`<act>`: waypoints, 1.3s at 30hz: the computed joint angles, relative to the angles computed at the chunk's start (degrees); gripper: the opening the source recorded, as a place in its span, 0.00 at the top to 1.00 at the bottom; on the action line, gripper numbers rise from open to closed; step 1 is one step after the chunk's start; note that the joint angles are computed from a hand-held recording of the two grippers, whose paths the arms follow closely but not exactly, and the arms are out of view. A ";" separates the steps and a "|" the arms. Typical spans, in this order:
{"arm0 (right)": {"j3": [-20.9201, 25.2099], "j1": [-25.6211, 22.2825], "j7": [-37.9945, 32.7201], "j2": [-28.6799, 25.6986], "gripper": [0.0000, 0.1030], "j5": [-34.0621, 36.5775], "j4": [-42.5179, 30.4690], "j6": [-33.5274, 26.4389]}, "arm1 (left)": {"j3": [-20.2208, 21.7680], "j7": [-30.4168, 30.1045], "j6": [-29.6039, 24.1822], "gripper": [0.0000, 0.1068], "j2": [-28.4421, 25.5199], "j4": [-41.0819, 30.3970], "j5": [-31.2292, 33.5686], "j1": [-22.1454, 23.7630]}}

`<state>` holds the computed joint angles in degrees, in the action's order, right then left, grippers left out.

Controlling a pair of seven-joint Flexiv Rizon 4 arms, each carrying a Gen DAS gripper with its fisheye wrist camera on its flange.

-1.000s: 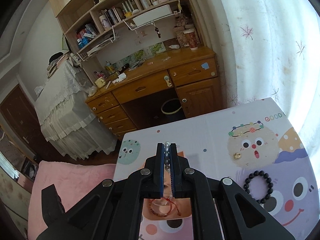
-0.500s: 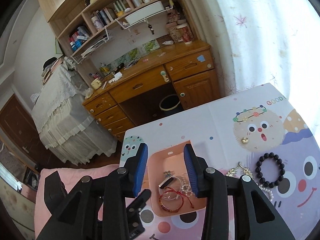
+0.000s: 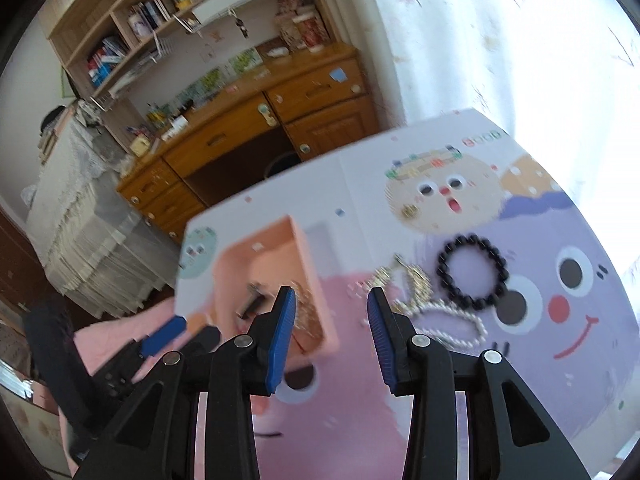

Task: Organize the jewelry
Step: 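Withdraw both tools from the box toward the remaining jewelry, then close the left tool on the small flower charm while the right tool grasps the black bead bracelet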

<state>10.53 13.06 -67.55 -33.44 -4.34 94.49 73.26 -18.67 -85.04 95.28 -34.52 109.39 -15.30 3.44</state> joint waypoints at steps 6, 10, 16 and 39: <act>2.07 -4.72 -6.34 -1.17 0.62 2.17 0.64 -5.85 | 1.62 -1.80 -5.05 0.39 -0.80 -2.79 -2.22 -5.06; 1.03 -5.91 -11.38 -0.62 0.44 1.76 1.61 -7.33 | -2.18 -2.80 -6.91 0.39 -2.09 -3.81 -5.56 -4.90; -2.05 -5.60 -18.37 0.32 0.31 -2.46 2.99 -5.93 | -0.84 -8.33 -9.46 0.39 -4.25 -7.62 -9.37 -9.22; 8.09 -17.03 -47.68 -15.14 0.22 -4.50 -13.02 -7.38 | 18.71 -33.75 -35.33 0.41 -19.97 -39.13 4.28 -26.40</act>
